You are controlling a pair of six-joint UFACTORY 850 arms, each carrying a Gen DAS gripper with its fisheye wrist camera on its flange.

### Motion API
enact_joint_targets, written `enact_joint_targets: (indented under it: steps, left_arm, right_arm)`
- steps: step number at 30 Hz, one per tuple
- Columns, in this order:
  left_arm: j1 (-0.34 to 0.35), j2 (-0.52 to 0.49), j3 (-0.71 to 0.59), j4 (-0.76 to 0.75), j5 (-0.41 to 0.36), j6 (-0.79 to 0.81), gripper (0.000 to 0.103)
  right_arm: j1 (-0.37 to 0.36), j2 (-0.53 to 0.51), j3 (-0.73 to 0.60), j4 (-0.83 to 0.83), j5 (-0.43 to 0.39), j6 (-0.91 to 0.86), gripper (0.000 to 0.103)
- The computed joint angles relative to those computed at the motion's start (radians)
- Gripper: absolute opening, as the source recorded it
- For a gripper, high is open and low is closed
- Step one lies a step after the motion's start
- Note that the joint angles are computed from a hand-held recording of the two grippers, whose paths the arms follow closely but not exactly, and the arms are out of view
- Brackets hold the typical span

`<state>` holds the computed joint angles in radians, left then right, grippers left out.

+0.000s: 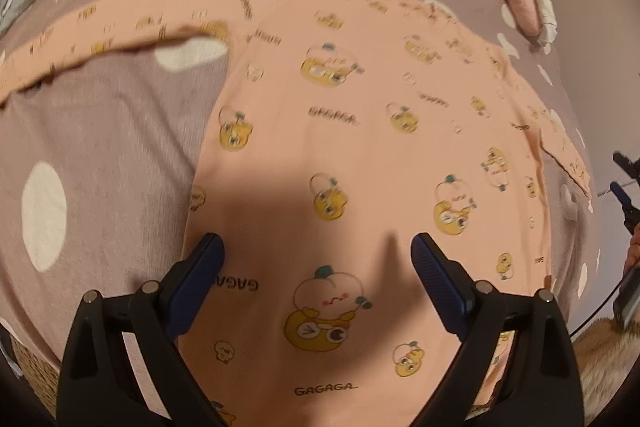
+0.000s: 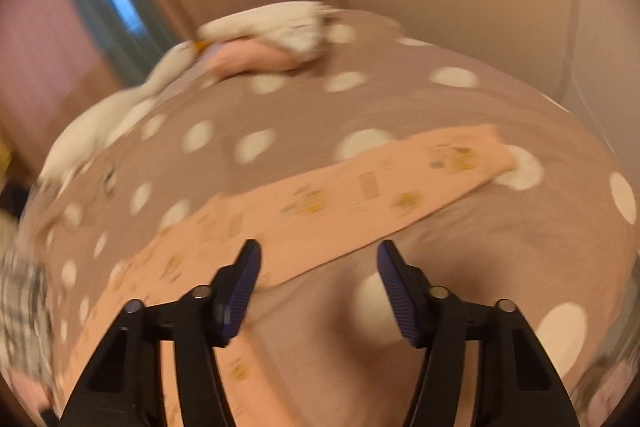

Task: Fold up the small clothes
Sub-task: 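Move the right tool to the sleeve cuff and close on it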

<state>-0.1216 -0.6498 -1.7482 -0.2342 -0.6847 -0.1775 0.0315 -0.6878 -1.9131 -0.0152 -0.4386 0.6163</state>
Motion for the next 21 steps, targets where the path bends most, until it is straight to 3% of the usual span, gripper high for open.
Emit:
enact_joint_targets:
  steps: [9,14,17,18,19,21]
  left_arm:
    - [-0.010,-0.010,-0.009,0.051,-0.010,-0.029,0.094]
    - [-0.004,-0.011,-0.008,0.036,-0.009,-0.034,0.095]
    - [-0.010,-0.022,-0.023,0.052,-0.013,-0.049,0.095]
    - [-0.011,-0.023,-0.024,0.057,-0.013,-0.051,0.096]
    - [-0.012,-0.025,-0.026,0.063,-0.013,-0.055,0.096]
    - [-0.012,-0.030,-0.033,0.067,-0.018,-0.058,0.096]
  right_arm:
    - [-0.133,-0.126,-0.095,0.112,-0.094,0.122,0.053]
    - [-0.163,-0.176,-0.125,0.249,-0.078,0.065,0.053]
    - [-0.166,-0.195,-0.145,0.276,-0.046,0.049,0.042]
    - [-0.167,-0.207,-0.161,0.278,-0.043,0.049,0.035]
    - [-0.166,-0.219,-0.179,0.257,-0.048,0.065,0.019]
    - [-0.163,-0.257,-0.245,0.152,-0.102,0.145,0.007]
